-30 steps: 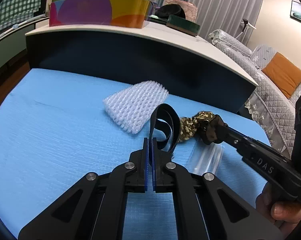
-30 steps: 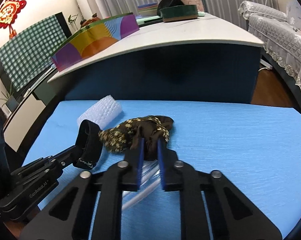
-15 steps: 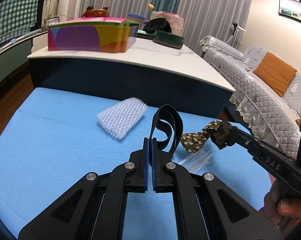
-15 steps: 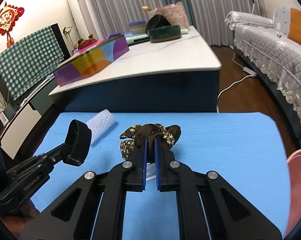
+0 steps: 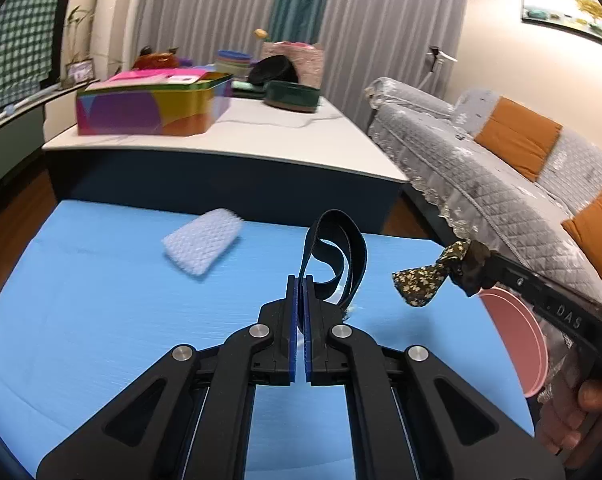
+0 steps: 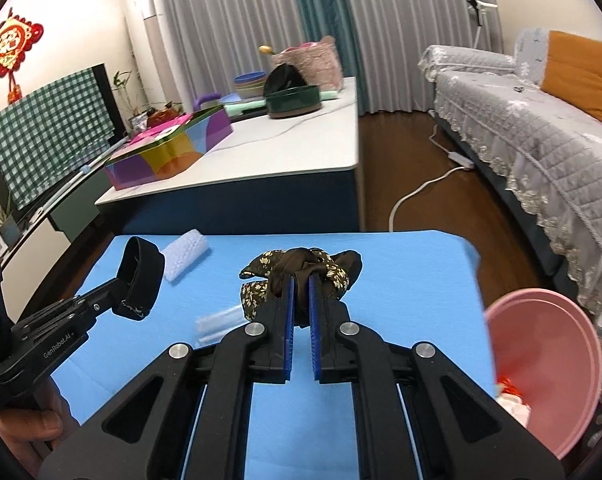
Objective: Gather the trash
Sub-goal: 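Carry the black strap and leopard-print scrunchie over the pink bin with both grippers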
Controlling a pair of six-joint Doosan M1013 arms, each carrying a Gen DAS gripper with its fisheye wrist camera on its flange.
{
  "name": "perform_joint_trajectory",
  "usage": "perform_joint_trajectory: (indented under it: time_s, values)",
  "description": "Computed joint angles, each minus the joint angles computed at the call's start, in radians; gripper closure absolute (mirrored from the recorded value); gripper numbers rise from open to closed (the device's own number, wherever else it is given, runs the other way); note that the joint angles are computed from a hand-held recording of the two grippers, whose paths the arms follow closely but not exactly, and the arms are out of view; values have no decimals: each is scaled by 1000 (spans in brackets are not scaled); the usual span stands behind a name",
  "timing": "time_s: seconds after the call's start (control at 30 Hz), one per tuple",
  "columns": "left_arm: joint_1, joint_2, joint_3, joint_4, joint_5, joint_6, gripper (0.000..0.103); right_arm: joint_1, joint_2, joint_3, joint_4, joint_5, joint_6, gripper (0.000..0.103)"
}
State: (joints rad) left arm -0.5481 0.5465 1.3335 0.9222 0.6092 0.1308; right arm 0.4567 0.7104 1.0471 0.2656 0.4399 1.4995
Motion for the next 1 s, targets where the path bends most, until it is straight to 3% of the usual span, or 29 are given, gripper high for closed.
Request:
perform_joint_trajectory:
  time_s: [0.27, 0.6, 0.9, 1.0]
  values:
    - [-27, 2, -14, 4, -23, 45, 101, -22, -100, 122, -135, -87, 126, 96]
    - [-55, 9, -35, 9, -42, 80, 101, -56, -176, 189, -367, -114, 277, 96]
    - [-67, 31, -73, -24, -46, 145, 101, -93, -206, 257, -364, -162, 311, 96]
    - [-69, 40, -85, -38, -44, 166, 101, -96, -205, 268, -422, -176, 361, 96]
